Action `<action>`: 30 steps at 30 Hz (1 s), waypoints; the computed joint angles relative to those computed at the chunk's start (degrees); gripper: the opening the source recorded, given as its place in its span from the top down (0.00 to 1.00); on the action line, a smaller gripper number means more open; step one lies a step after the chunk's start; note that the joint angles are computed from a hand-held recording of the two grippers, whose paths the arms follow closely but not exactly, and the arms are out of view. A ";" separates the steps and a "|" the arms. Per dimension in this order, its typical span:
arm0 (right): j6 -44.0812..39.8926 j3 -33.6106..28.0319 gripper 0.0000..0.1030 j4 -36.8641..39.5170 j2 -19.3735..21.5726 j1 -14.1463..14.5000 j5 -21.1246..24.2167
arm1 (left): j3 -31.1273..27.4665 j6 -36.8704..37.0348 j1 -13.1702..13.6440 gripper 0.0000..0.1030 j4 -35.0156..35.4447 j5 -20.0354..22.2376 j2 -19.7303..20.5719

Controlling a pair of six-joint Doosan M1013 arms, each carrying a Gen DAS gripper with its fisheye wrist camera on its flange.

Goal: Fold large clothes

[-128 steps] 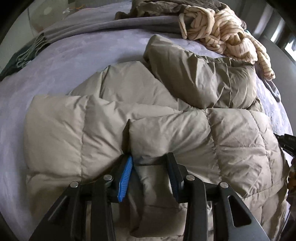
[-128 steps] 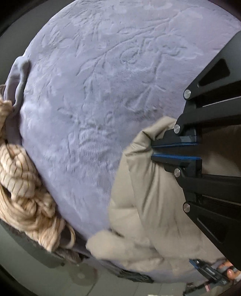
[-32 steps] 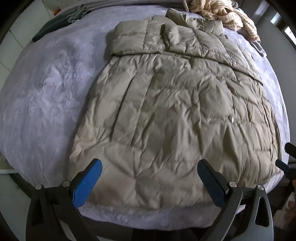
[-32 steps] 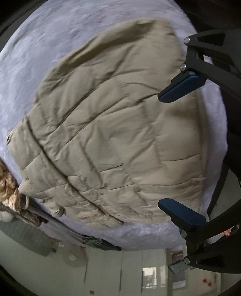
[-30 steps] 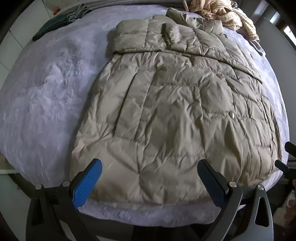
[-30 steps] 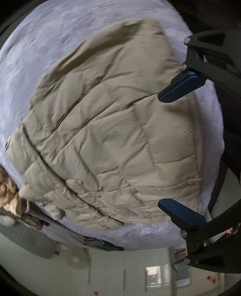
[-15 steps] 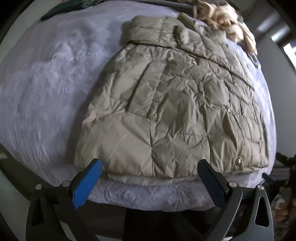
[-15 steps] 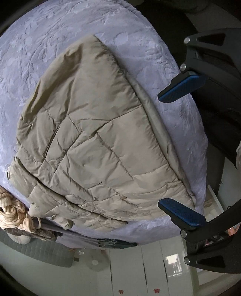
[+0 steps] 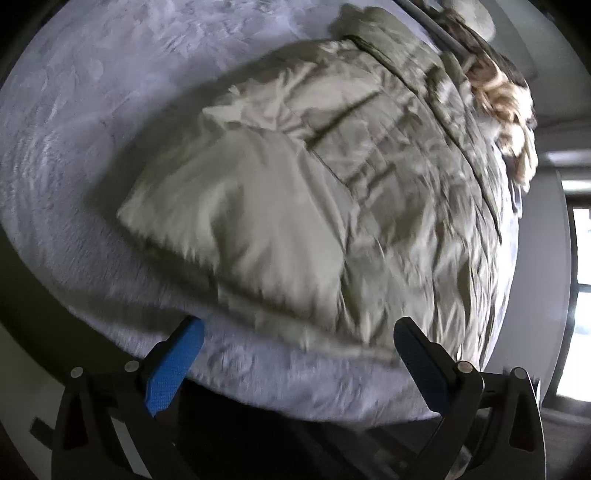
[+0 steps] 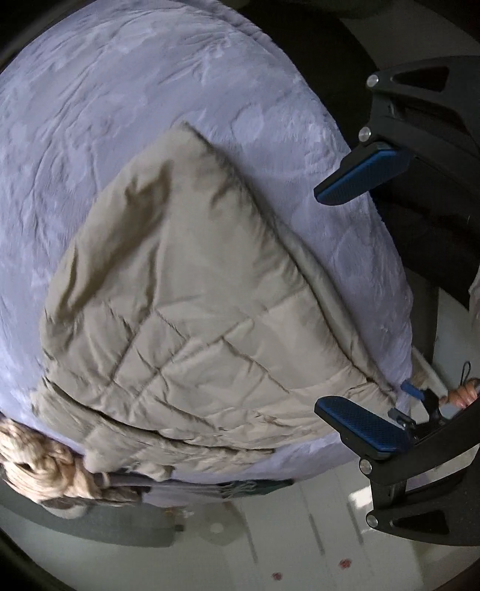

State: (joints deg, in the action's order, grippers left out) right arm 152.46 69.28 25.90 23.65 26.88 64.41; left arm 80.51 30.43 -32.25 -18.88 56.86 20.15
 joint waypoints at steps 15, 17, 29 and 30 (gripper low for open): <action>5.80 8.18 0.21 6.93 -1.87 -0.49 -16.39 | -2.42 6.98 1.50 0.76 -0.65 -4.00 1.65; 5.82 8.55 0.25 7.96 -1.71 -0.53 -17.02 | -2.57 8.38 1.70 0.84 -0.54 -4.36 1.31; 8.27 3.70 0.90 -1.01 -0.12 0.72 -11.73 | -4.62 16.74 2.28 0.84 0.94 -3.12 0.82; 8.09 3.08 0.90 -2.02 0.01 0.86 -11.24 | -4.86 17.26 2.35 0.84 0.92 -3.21 0.81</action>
State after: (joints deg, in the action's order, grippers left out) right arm 160.55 72.36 23.88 23.66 27.74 53.17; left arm 75.66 47.69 -29.90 -17.96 53.65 20.96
